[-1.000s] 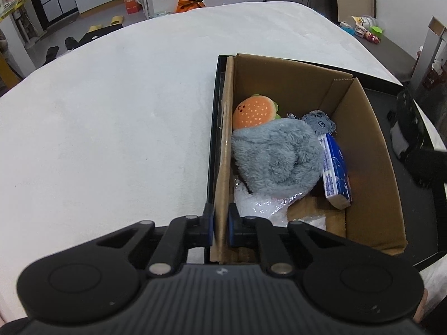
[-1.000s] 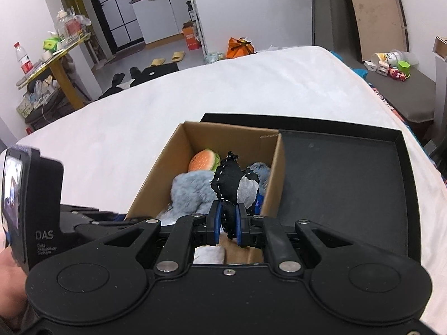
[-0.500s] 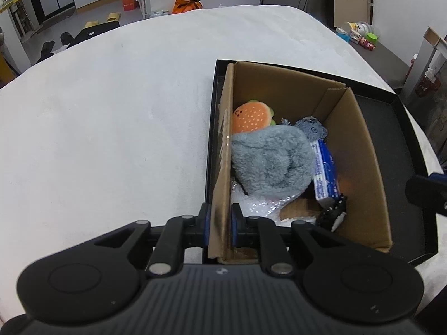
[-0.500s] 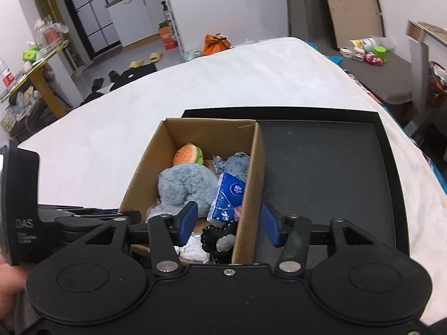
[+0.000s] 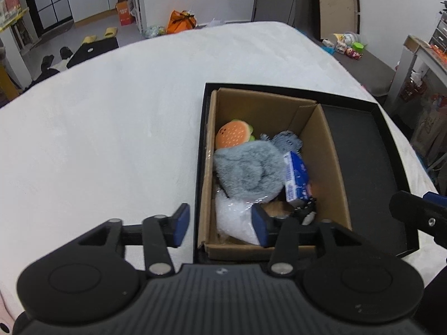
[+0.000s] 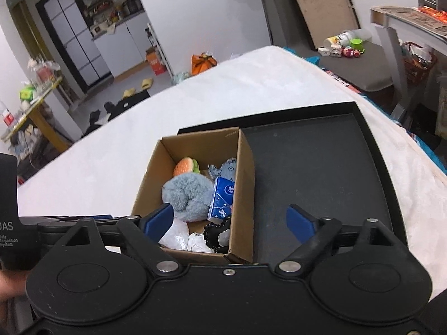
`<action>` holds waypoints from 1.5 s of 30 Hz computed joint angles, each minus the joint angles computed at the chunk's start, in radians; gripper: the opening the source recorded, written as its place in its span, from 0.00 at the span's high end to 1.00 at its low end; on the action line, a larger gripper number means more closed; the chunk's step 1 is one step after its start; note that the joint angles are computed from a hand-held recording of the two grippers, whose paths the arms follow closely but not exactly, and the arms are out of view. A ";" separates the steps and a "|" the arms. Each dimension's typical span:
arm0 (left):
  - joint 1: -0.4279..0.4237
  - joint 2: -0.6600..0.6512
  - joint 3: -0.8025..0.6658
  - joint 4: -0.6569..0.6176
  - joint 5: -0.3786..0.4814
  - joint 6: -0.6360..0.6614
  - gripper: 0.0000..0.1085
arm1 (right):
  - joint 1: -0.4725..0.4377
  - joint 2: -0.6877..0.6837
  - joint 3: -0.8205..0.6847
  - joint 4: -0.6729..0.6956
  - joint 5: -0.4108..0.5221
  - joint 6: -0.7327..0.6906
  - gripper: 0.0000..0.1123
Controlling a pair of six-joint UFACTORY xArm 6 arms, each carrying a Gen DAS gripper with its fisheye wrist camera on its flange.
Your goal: Organize soft objects
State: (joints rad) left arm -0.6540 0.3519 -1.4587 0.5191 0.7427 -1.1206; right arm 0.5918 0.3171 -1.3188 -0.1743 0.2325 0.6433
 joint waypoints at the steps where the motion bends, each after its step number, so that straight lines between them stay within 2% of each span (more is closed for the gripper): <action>1: -0.007 -0.004 -0.004 0.004 0.009 -0.004 0.51 | -0.002 -0.009 0.011 0.004 -0.006 0.000 0.18; 10: -0.059 -0.035 -0.032 0.033 0.076 -0.046 0.39 | -0.021 -0.094 0.114 0.008 -0.053 0.019 0.08; 15: -0.083 -0.063 -0.032 0.054 0.107 -0.068 0.31 | -0.027 -0.133 0.156 0.054 -0.057 -0.015 0.08; 22: -0.103 -0.125 0.018 0.063 0.096 -0.094 0.17 | -0.035 -0.178 0.200 0.082 -0.054 -0.034 0.08; 30: -0.129 -0.191 0.072 0.092 0.086 -0.108 0.07 | -0.041 -0.236 0.244 -0.022 -0.031 0.066 0.08; 33: -0.137 -0.214 0.087 0.098 0.084 -0.111 0.06 | -0.038 -0.260 0.259 -0.040 -0.014 0.083 0.08; 39: -0.152 -0.273 0.144 0.109 0.044 -0.152 0.06 | -0.036 -0.303 0.267 -0.176 0.054 0.206 0.08; 41: -0.162 -0.291 0.154 0.130 0.055 -0.170 0.06 | -0.035 -0.317 0.273 -0.205 0.068 0.230 0.08; 45: -0.179 -0.329 0.175 0.150 0.074 -0.189 0.06 | -0.034 -0.345 0.301 -0.194 0.054 0.223 0.08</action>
